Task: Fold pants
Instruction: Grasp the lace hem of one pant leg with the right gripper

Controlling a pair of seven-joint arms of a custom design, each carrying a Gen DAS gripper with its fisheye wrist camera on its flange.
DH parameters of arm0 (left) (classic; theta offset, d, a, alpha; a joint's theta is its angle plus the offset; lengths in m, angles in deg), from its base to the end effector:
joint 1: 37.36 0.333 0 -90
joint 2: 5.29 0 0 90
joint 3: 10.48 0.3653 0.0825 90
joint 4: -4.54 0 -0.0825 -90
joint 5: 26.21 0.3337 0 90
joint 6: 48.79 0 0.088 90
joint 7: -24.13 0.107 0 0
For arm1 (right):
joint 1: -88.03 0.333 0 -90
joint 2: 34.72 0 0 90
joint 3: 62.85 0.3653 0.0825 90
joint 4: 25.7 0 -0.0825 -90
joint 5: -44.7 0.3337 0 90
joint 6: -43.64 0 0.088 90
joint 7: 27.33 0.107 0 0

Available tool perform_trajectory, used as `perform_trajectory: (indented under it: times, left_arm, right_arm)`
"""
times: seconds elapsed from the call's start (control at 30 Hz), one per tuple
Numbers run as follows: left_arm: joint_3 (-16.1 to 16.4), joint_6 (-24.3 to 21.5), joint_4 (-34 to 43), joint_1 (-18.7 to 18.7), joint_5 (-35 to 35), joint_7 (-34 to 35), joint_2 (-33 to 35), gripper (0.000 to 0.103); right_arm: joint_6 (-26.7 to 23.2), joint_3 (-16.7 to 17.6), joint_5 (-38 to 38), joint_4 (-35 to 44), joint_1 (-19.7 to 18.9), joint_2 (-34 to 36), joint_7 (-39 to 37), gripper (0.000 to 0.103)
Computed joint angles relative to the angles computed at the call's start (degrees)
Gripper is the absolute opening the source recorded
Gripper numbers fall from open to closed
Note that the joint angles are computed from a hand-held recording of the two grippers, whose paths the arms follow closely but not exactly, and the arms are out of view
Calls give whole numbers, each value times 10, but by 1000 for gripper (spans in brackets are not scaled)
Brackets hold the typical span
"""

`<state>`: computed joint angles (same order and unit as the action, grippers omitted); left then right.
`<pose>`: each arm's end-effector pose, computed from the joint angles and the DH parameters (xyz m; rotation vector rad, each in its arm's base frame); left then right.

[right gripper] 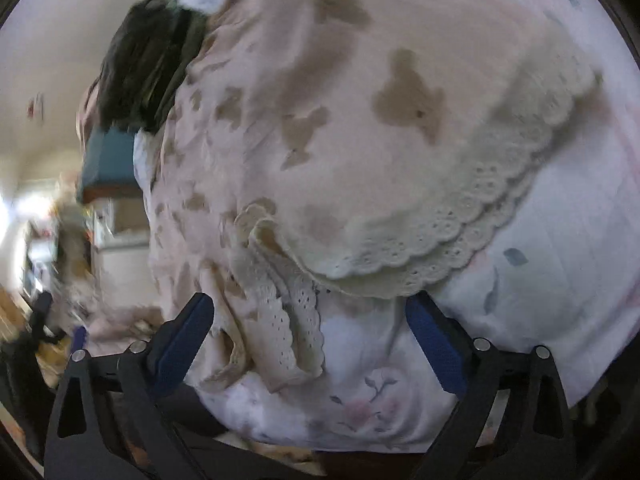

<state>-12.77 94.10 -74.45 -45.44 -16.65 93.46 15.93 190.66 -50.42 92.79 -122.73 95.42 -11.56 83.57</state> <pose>0.6790 -0.1187 0.6468 -1.8866 1.7165 -0.7795 0.6442 0.1941 0.4839 -1.0460 2.1737 0.5649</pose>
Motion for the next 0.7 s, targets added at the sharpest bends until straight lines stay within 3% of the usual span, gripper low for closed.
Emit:
perform_trajectory:
  times: [0.17,0.27,0.4,0.47,0.5,0.57,0.63,0.7]
  left_arm:
    - [0,-10,15,-5,3,8,9,103]
    - [-5,-33,35,0,-11,14,20,103]
    - [-7,-58,57,3,-26,15,32,103]
    - [-8,-62,61,2,-27,19,35,103]
    - [-7,-62,61,0,-24,20,35,103]
    - [-6,-64,66,-1,-23,22,38,103]
    - [-6,-68,68,-1,-24,21,38,103]
    - [-9,-72,72,2,-33,23,40,103]
  right_arm:
    - [82,11,120,-60,-22,-24,8,75]
    - [110,1,142,-78,-17,-39,12,71]
    - [133,-46,18,-93,13,-55,111,69]
    - [147,-50,-13,-98,12,-56,150,65]
    - [148,-64,-53,-103,19,-60,190,62]
    - [147,-41,-37,-99,-7,-56,172,64]
    - [90,-18,-27,-74,-32,-48,139,64]
    - [59,-16,-25,-77,-33,-58,130,64]
